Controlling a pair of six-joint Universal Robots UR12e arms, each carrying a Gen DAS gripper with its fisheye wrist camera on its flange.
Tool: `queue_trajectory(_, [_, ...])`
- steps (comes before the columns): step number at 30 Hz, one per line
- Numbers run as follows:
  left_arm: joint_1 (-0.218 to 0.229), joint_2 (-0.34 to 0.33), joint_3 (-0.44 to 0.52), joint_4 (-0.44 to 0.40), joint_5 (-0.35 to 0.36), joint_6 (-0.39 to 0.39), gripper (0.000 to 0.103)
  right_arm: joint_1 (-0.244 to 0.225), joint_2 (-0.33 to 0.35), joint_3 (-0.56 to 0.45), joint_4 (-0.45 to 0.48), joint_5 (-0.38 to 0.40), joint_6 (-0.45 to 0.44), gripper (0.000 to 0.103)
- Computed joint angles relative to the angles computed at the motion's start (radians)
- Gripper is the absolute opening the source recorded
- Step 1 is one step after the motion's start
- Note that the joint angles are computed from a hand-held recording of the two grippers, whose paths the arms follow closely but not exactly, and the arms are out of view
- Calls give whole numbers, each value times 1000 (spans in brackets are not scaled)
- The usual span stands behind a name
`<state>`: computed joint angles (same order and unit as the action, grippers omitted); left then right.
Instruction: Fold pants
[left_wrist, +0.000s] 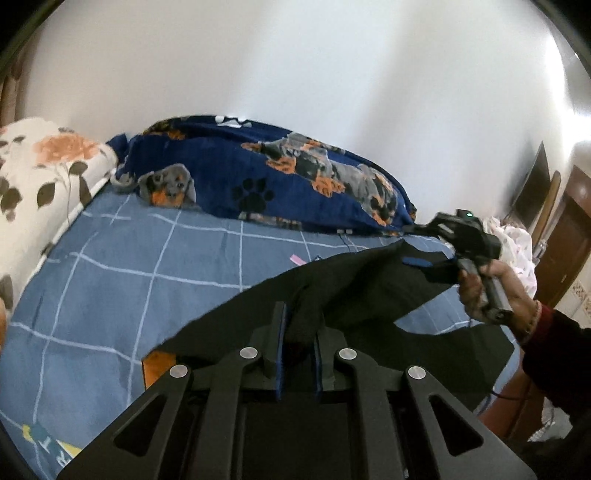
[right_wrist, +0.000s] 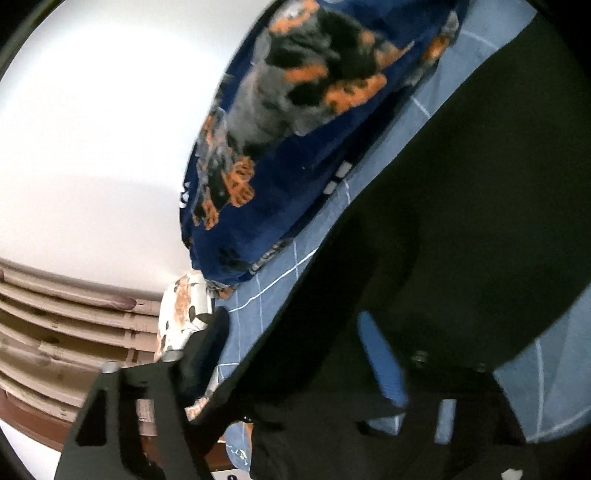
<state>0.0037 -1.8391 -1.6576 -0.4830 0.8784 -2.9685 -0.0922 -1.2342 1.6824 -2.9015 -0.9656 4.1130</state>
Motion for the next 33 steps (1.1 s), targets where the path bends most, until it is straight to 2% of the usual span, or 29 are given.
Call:
queue_trajectory(1, [0,2,-1,-8,2,-2,13,-3,12,-11,13,22,-5,32])
queue_trajectory(2, [0,3,-2,-26,-1,3,13,-5,21,-19,26,43,-7,12])
queue_trajectory(4, [-3,5,-1,-43,10,12,13,-7,28,-21,37,56,-3,9])
queue_trajectory(8, [3,15,-8,-53,22,8,14,4,-19,32,14,17,-57,6])
queue_trajectory(11, [15,25,-15,-71,26,9,14,11,-76,109,-25,23,-44,6])
queue_trajectory(14, [20,42,-28,-104,40,34,15,23,-133,180,-20,24,-45,6])
queue_trajectory(20, [22,86,-83,-128,79,83,16,55,-205,280,-20,12,-10,5])
queue_trajectory(29, [44,135,-157,-176,114,85,16,99,-256,370,21,13,40,2])
queue_trajectory(33, [50,148,-178,-203,144,99,16,115,-261,389,59,48,34,2])
